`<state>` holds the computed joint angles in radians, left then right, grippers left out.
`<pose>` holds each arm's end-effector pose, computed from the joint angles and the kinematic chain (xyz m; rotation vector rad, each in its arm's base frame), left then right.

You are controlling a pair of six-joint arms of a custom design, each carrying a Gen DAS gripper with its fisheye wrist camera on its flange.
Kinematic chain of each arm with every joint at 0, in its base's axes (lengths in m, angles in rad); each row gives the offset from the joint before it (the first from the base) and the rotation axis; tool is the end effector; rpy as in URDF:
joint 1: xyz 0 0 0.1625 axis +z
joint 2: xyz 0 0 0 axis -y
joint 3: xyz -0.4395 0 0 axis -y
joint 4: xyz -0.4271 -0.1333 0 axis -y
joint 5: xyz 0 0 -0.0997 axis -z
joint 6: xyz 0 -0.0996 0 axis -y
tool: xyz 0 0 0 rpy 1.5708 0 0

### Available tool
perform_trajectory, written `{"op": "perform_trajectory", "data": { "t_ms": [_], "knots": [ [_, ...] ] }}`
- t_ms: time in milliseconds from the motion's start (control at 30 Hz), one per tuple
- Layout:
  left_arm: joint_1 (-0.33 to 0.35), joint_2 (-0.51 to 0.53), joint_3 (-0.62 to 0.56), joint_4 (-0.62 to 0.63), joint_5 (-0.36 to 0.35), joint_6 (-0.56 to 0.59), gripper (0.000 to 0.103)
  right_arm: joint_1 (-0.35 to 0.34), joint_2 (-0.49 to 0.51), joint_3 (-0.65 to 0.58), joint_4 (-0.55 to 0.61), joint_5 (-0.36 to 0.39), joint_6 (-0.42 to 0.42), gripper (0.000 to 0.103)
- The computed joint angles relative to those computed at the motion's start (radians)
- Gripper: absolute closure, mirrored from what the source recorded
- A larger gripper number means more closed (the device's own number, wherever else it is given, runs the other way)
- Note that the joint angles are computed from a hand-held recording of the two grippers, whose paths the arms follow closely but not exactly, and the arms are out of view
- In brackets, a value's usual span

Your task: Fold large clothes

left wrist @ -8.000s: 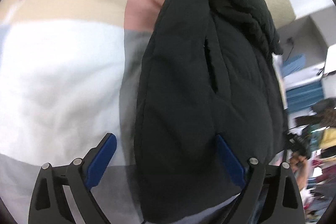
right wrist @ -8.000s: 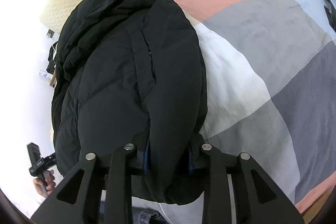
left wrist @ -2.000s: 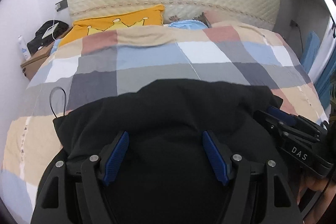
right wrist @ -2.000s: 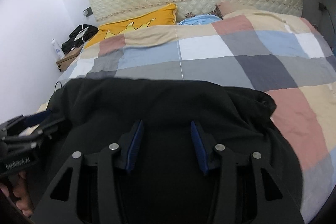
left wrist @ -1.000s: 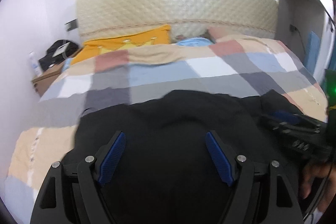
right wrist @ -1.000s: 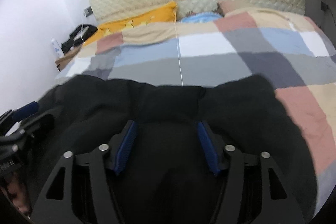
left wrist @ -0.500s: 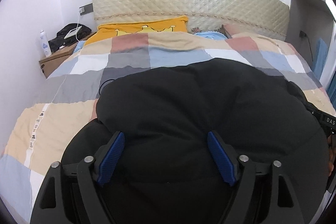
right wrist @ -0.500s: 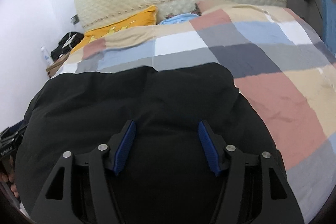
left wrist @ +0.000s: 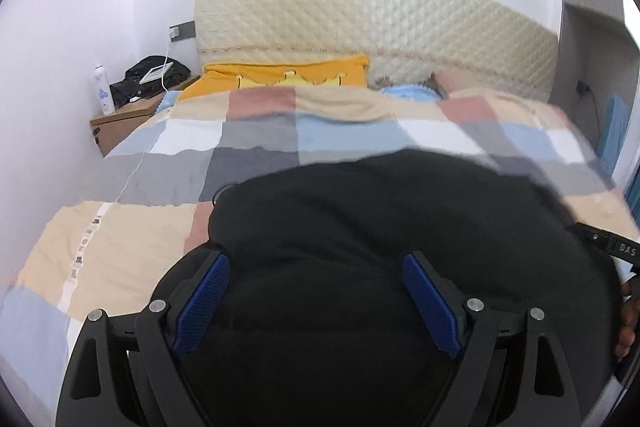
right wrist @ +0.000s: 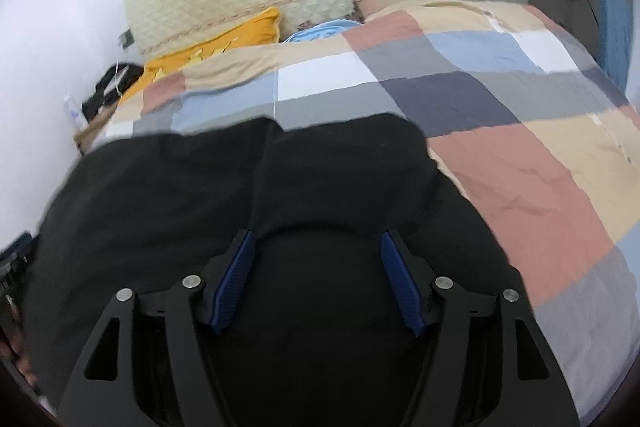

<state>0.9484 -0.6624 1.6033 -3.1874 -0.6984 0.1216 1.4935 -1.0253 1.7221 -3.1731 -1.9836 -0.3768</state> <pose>-0.2471 -0.7039 0.1000 0.4760 2.2367 -1.0288 0.0399 -0.6940 0.2862 0.1146 -2.3743 1.0094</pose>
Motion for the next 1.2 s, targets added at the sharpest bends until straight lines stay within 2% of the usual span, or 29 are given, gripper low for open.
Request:
{"op": "perform_trajectory", "data": {
  "t_ms": [133,267,333,467,600,667,767,867,1000,1100,1200],
  "knots": [
    [-0.059,-0.093,0.091,-0.008,-0.042,-0.12,0.014,0.046,-0.071,0.049,-0.032,-0.001,0.006,0.037],
    [-0.118,-0.169,0.125,0.045,-0.014,-0.229,0.014,0.114,-0.175,0.139,-0.06,-0.002,0.009,0.037],
    [-0.167,-0.205,0.142,0.052,0.015,-0.229,0.014,0.142,-0.225,0.178,-0.072,0.008,-0.001,0.037],
    [-0.263,-0.277,0.199,0.048,0.051,-0.222,0.014,0.2,-0.336,0.243,-0.061,0.039,0.004,0.029],
    [-0.355,-0.363,0.26,0.156,0.088,-0.324,0.014,0.267,-0.422,0.293,-0.048,0.038,-0.01,0.028],
    [-0.389,-0.402,0.286,0.203,0.076,-0.361,0.014,0.302,-0.476,0.328,-0.02,0.057,-0.015,0.023],
    [-0.457,-0.433,0.332,0.192,0.12,-0.352,0.014,0.355,-0.525,0.373,-0.015,0.06,-0.056,0.021],
    [-0.513,-0.45,0.366,0.177,0.156,-0.354,0.014,0.399,-0.583,0.421,-0.021,0.085,-0.057,0.021],
    [-0.567,-0.462,0.399,0.2,0.185,-0.368,0.014,0.447,-0.622,0.472,-0.081,0.073,-0.082,0.02],
    [-0.601,-0.456,0.431,0.117,0.197,-0.3,0.014,0.478,-0.634,0.505,-0.133,0.054,-0.108,0.019],
    [-0.619,-0.462,0.462,0.054,0.197,-0.279,0.014,0.506,-0.634,0.538,-0.2,0.026,-0.133,0.019]
  ]
}}
